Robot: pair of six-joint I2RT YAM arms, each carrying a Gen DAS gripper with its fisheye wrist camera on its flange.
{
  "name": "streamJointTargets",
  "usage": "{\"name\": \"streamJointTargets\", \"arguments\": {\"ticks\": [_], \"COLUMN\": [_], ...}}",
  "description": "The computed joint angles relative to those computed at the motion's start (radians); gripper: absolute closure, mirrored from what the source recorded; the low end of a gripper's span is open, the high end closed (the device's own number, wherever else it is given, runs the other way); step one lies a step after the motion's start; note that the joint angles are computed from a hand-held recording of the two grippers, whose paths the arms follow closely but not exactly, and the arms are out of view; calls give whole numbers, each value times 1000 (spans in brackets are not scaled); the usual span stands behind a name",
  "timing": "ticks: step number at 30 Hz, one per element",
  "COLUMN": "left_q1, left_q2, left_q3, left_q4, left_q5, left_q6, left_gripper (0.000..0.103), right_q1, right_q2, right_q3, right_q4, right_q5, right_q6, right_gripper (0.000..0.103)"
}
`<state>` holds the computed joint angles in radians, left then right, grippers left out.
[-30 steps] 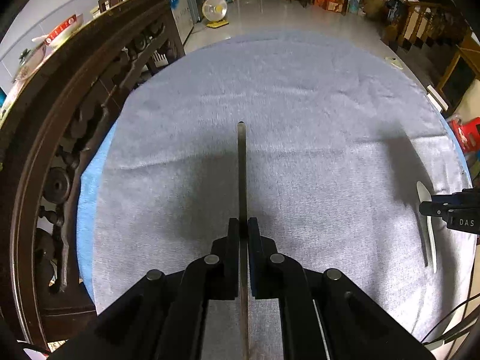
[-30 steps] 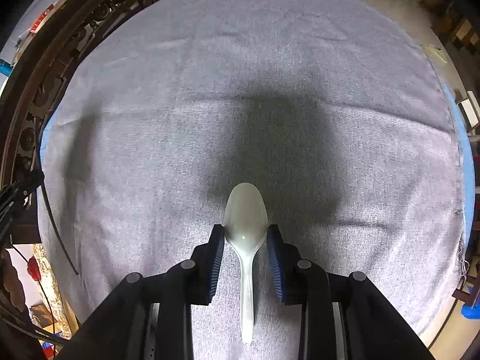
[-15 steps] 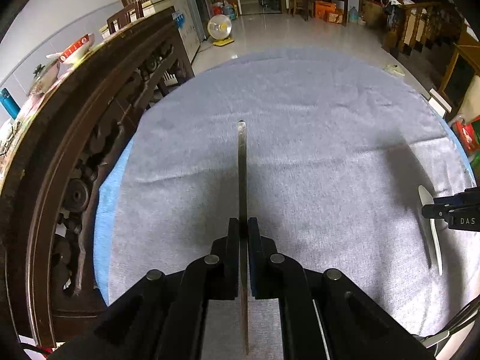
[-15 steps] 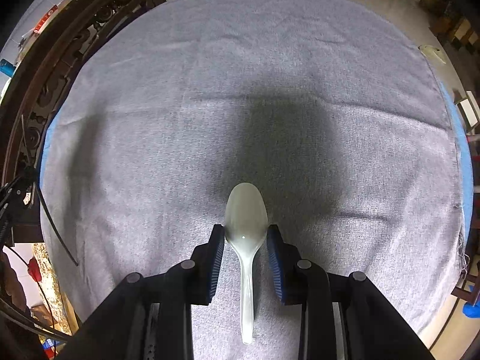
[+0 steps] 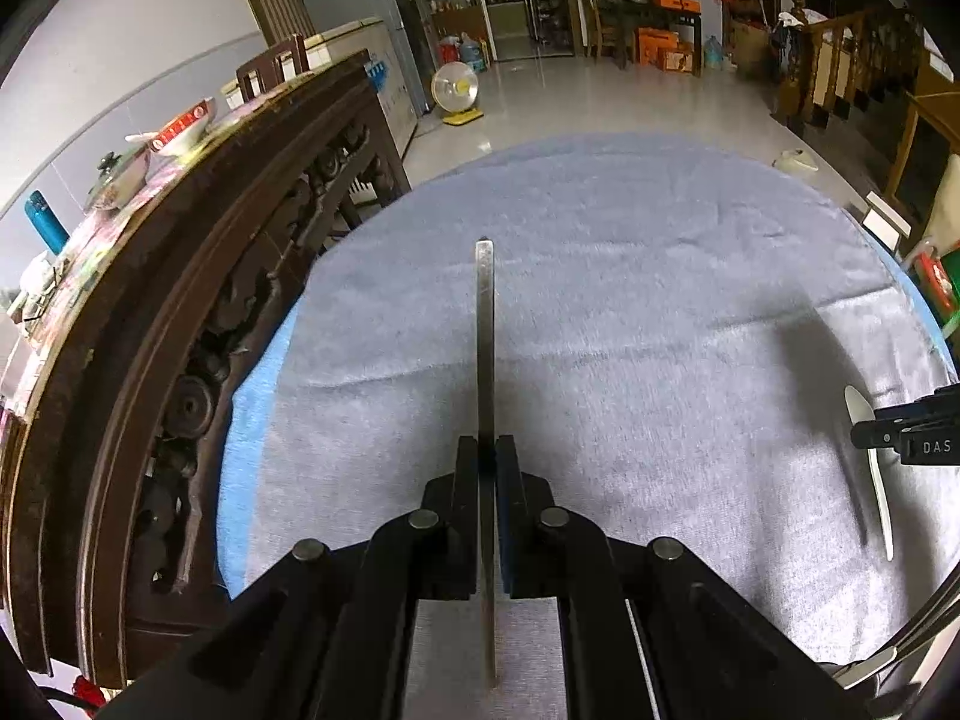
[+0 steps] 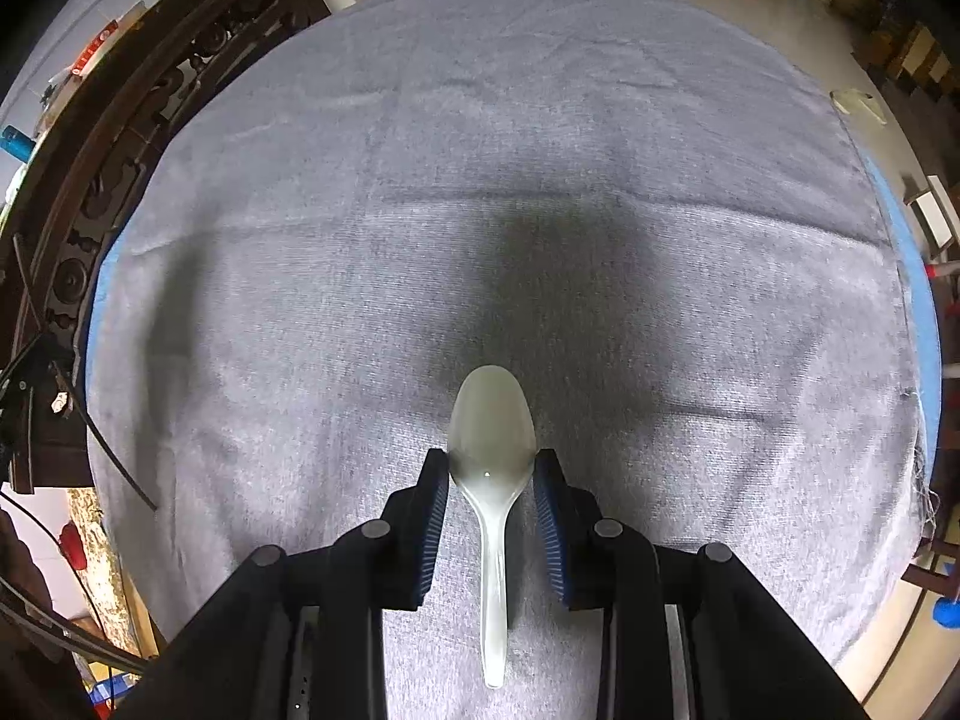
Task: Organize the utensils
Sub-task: 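Carry the spoon and chopstick up to the black holder with both grippers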
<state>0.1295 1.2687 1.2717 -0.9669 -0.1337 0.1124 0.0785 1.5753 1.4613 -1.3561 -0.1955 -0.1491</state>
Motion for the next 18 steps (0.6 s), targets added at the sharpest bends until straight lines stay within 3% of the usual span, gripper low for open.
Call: {"name": "streamJointTargets", "arguments": {"ticks": [6,18], "left_q1": [55,303], "left_q2": [-5,0], "left_q3": [16,85], "left_q4": [-17,-132], "left_q5": [58,395], "left_q6": [-12,-50], "left_gripper": [98,98], "right_q1": [-52,-232], "right_q2": [-16,-95], "right_q3": [9,-31], "right_q4": [-7,-2], "right_q5": [-20,-182], "right_q6": [-13,-54], "right_gripper": [72,72]}}
